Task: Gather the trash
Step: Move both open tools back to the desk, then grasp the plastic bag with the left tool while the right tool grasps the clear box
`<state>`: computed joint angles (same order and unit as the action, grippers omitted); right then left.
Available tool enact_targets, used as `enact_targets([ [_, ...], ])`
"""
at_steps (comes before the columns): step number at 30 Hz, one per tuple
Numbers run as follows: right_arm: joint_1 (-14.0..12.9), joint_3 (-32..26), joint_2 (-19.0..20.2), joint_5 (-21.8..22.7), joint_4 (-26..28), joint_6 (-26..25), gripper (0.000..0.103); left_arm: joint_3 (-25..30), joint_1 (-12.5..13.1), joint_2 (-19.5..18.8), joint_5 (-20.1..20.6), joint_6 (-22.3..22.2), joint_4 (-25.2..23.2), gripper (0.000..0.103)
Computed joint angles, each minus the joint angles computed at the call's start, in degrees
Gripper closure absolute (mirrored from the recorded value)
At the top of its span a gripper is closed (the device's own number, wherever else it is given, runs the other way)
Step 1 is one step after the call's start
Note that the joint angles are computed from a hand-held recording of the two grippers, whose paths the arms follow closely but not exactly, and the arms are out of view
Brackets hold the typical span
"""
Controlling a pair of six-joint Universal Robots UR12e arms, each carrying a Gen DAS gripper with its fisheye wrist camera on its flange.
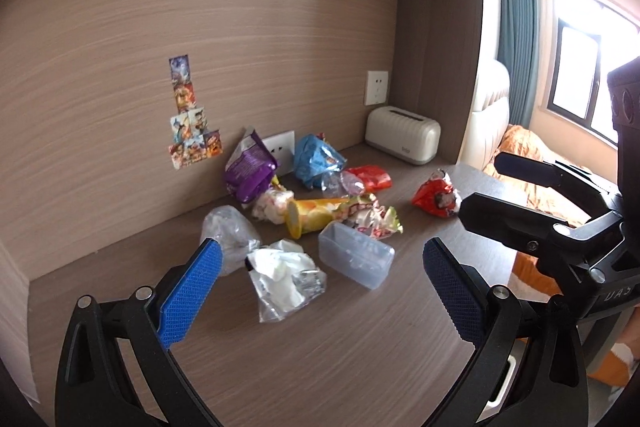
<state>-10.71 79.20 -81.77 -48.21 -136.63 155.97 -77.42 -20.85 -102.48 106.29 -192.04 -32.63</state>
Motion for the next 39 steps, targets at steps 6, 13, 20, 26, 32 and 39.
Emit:
enact_targets([
  [6,1.6,-0.3,0.8,-3.6,0.6,0.6,0.004,-1.4,2.1,0.3,-3.0,0.4,-1.1,0.005],
  [13,3.7,-0.8,3.1,-9.3,0.7,2.2,0.004,-1.5,5.3,-0.7,-8.9,2.7,-3.7,0.005],
  [20,5.4,-2.4,6.4,-15.1,3.1,3.1,0.004,-0.2,8.1,-3.1,-16.1,4.1,-8.8,0.005],
  [26,6.8,-4.2,8.4,-18.4,6.8,2.2,0.049,1.2,9.8,-4.8,-24.9,5.9,-12.1,0.045],
  [32,7.9,-4.4,8.1,-21.2,9.2,-0.8,0.071,1.6,9.6,-5.1,-26.5,7.2,-12.4,0.057],
  [39,5.8,-2.9,4.9,-16.4,8.6,0.5,0.071,1.3,8.6,-2.7,-24.9,8.5,-11.3,0.058],
])
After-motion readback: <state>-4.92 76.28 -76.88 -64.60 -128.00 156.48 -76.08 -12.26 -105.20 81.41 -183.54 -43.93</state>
